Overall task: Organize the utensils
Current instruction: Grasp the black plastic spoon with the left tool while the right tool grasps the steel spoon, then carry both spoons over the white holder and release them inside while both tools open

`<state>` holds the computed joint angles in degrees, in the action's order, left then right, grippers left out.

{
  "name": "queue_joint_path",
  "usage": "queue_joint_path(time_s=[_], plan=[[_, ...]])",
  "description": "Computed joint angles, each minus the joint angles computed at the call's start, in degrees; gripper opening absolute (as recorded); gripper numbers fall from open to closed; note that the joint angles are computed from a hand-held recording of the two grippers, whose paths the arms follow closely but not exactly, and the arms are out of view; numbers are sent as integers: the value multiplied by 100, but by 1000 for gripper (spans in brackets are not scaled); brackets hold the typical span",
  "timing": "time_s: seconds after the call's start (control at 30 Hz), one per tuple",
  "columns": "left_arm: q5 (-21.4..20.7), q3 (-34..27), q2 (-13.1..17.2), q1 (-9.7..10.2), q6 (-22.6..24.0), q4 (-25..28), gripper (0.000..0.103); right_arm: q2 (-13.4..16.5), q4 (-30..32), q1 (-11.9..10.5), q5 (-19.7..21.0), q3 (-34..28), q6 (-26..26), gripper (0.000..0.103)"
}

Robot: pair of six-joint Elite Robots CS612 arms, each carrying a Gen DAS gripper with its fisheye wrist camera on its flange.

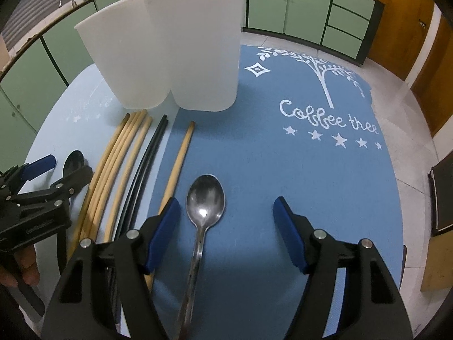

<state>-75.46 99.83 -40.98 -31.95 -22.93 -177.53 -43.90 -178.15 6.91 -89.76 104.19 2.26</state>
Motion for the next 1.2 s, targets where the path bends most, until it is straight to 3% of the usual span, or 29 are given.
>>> queue_joint_path(time_s=[0.17, 0.3, 0.43, 0.47, 0.57, 0.6, 0.73, 0.97, 1.2], plan=[[-102, -54, 15, 37, -68, 61, 90, -5, 132, 5, 69, -31, 57, 66], [-209, -24, -4, 67, -118, 42, 88, 3, 222, 19, 53, -77, 140, 58], [-388, -26, -15, 116, -124, -24, 68, 19, 315, 51, -10, -122, 168, 49], [-448, -29, -15, 122, -124, -48, 64, 21, 329, 53, 16, -128, 159, 43], [-606, 12, -51, 129, -42, -125, 40, 23, 339, 77, 10, -129, 111, 27], [-669, 23, -58, 131, -28, -161, 34, 17, 330, 71, 33, -118, 121, 27], [-745, 113, -94, 111, -8, -398, 34, -29, 101, -28, 311, 7, 265, 27], [-203, 552, -200, -67, 304, -1880, 34, -168, -1221, -148, 629, 450, 132, 27], [108, 679, -247, -187, 554, -2613, 34, -296, -1944, -210, 833, 639, 5, 27]])
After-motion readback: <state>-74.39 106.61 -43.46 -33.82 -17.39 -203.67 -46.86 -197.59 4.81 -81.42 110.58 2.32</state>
